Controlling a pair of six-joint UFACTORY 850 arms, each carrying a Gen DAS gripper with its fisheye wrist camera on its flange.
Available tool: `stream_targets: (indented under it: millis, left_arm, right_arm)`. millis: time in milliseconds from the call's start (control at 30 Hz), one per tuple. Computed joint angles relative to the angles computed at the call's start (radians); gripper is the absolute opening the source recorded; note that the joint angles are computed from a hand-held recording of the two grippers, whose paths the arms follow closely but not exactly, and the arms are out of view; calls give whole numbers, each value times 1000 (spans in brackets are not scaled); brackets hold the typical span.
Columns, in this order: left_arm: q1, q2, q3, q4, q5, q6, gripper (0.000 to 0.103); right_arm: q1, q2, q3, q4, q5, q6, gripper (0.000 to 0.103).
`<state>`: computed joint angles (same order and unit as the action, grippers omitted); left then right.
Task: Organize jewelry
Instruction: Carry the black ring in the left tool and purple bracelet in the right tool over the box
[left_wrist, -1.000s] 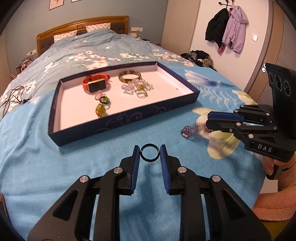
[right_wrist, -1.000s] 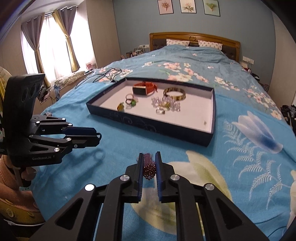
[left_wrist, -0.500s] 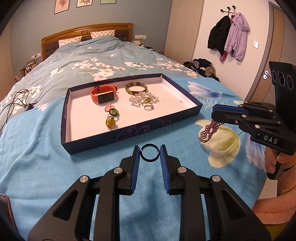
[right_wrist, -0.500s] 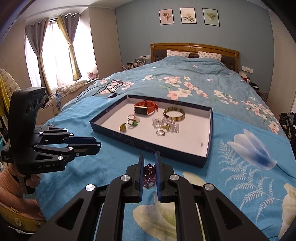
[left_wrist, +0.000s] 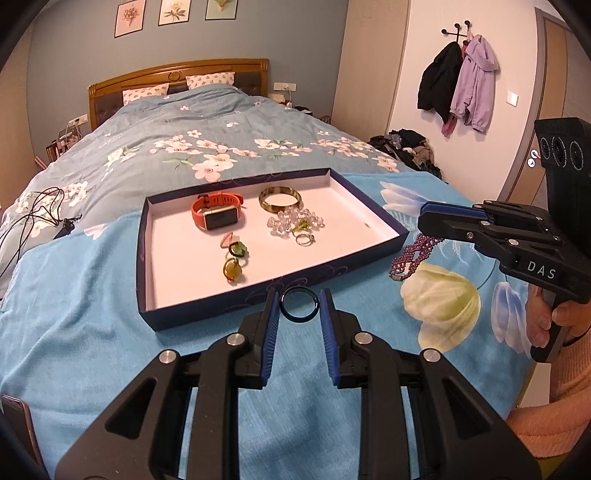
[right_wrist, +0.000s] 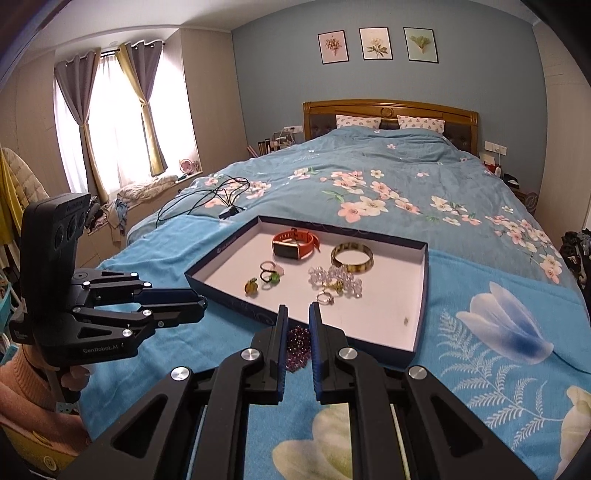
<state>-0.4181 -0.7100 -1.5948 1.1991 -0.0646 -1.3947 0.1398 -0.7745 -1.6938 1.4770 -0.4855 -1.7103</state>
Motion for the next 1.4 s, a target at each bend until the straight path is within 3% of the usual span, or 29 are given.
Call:
stream_targets:
  millis: [400,633,867,1100,1400]
  left_arm:
    - [7,-1,-15,112,-13,-115,23]
    - [13,-10,-34,89,-22,-90,22]
    - [15,-22,-54,24,-30,-22,23]
    - [21,-48,-100,-172,-38,176,23]
    - [27,-65,-127,-246,-47,257,23]
  right_arm:
    - [8,-38,-79,-20,-16,36,10]
    - [13,-66,-129,-43,-25,71,10]
    - [21,-93,-179,-80,-31,115,10]
    - [24,-121,-229,-114,-42,159,10]
    - [26,-164,-299,-168,-60,239,10]
